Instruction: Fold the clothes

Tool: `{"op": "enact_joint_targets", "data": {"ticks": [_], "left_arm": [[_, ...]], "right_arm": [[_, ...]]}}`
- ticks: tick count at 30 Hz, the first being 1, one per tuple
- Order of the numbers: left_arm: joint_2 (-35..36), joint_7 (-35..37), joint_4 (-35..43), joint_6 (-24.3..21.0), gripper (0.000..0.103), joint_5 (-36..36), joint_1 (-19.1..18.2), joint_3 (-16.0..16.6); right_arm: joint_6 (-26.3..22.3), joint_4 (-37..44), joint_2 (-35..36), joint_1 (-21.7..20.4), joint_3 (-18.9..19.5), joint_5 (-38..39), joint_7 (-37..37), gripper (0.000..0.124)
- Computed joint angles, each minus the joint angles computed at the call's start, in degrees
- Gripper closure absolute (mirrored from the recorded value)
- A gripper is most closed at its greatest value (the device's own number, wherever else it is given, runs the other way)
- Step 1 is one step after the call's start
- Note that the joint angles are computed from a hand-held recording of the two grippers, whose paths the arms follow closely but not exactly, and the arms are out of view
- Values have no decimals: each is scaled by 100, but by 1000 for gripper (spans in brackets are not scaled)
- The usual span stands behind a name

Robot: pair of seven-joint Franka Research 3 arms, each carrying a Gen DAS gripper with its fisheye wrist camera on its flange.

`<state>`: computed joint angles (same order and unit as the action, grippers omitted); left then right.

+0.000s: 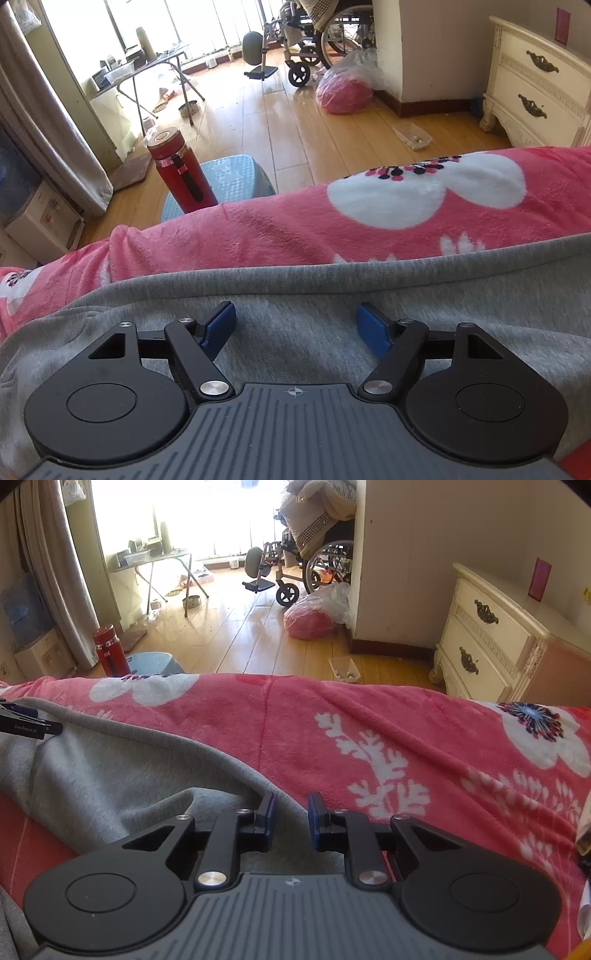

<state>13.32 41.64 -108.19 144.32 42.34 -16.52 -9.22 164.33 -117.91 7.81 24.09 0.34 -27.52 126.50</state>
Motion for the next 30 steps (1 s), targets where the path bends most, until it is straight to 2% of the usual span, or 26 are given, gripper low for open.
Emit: {"op": "enact_joint_targets", "data": {"ticks": [8, 19, 24, 28, 30], "left_arm": [[1, -25, -23, 53, 28, -4, 14, 11], [26, -54, 0, 56, 28, 4, 9, 18], [19, -50, -7, 62, 28, -6, 15, 20], [12, -59, -22, 73, 28, 1, 17, 21], [11, -51, -22, 72, 28, -1, 19, 19]], "right_arm": [[23, -2, -4, -5, -50, -276, 155, 115], [96, 23, 15, -27, -57, -241, 193, 116], [332, -72, -33, -107, -26, 209, 132, 113], [551, -166, -102, -67, -99, 125, 285, 98], [728, -238, -152, -51, -140, -12, 375, 97]]}}
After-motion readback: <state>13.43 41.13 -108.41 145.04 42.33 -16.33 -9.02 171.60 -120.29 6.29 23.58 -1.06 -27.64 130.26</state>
